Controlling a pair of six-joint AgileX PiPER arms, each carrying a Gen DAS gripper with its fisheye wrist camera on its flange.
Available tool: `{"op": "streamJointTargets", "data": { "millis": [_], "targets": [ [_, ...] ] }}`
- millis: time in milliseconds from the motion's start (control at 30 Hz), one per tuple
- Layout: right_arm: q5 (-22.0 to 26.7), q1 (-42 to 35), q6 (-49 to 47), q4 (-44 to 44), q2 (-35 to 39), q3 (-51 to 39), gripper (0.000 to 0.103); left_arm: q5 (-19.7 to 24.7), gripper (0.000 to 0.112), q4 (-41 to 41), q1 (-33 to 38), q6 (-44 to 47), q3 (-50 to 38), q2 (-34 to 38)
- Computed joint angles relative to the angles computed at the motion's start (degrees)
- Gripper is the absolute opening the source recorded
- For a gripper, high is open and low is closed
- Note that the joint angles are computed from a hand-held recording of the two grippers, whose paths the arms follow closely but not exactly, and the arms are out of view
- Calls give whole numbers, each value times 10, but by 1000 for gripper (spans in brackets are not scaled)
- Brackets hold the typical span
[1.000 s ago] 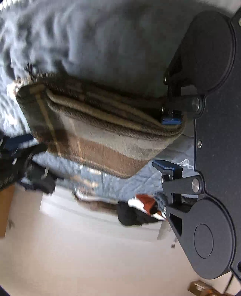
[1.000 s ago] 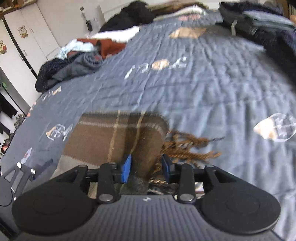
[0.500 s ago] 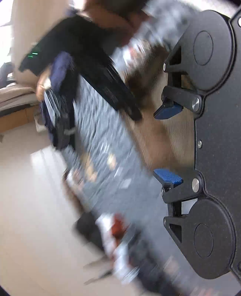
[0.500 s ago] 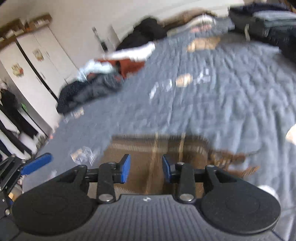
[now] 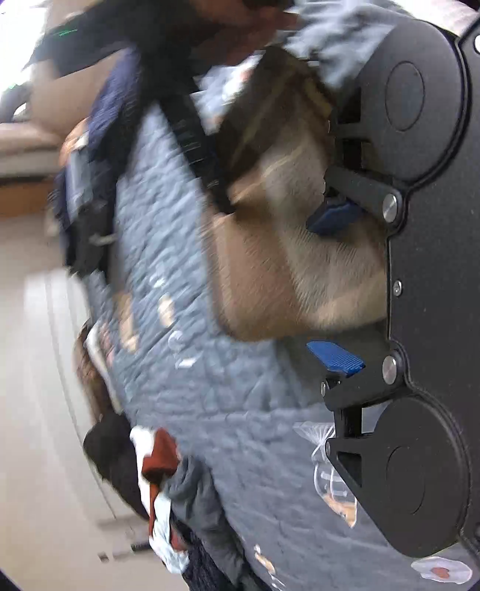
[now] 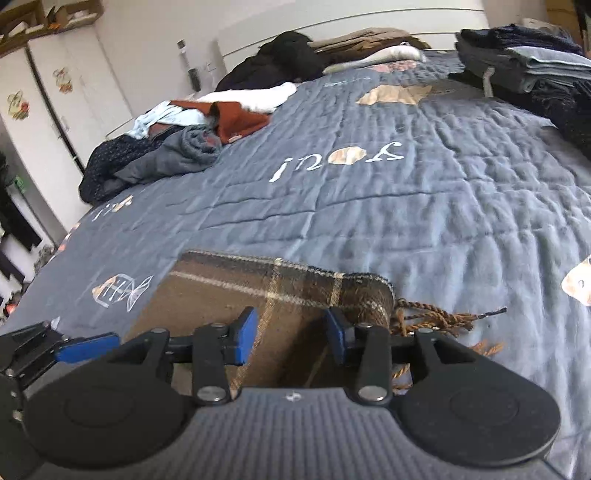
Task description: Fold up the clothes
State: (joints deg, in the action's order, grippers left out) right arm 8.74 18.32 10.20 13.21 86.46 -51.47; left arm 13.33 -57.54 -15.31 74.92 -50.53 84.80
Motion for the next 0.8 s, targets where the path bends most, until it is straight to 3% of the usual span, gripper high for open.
{"op": "streamJointTargets", "data": {
  "millis": [100, 200, 300, 400, 567, 667, 700, 733, 767, 800],
  "targets": [
    [10, -3, 9, -2, 3, -9, 42, 56, 64, -26, 25, 2, -31, 2],
    [38, -9, 13, 2, 1, -27, 43, 102, 64, 20, 40, -92, -90, 42],
    [53, -21, 4, 26, -13, -33, 43, 176, 64, 56, 70, -215, -165, 101],
    [53, -29, 3, 28, -20, -29, 44, 223, 68, 74, 88, -264, -227, 154],
    [58, -34, 3, 18, -12, -30, 44, 380, 70, 48, 126, -326, -352, 265],
    [56, -26, 67, -51, -4, -34, 44, 410, 80, 27, 128, -333, -375, 292],
    [54, -25, 82, -67, -1, -35, 44, 405, 90, 28, 124, -327, -373, 292],
    [52, -23, 86, -71, 2, -35, 44, 399, 92, 30, 119, -320, -370, 292],
    [49, -22, 89, -74, 4, -36, 44, 393, 92, 31, 115, -313, -367, 291],
    [46, -21, 91, -76, 6, -36, 44, 382, 82, 21, 111, -299, -355, 287]
  ]
}}
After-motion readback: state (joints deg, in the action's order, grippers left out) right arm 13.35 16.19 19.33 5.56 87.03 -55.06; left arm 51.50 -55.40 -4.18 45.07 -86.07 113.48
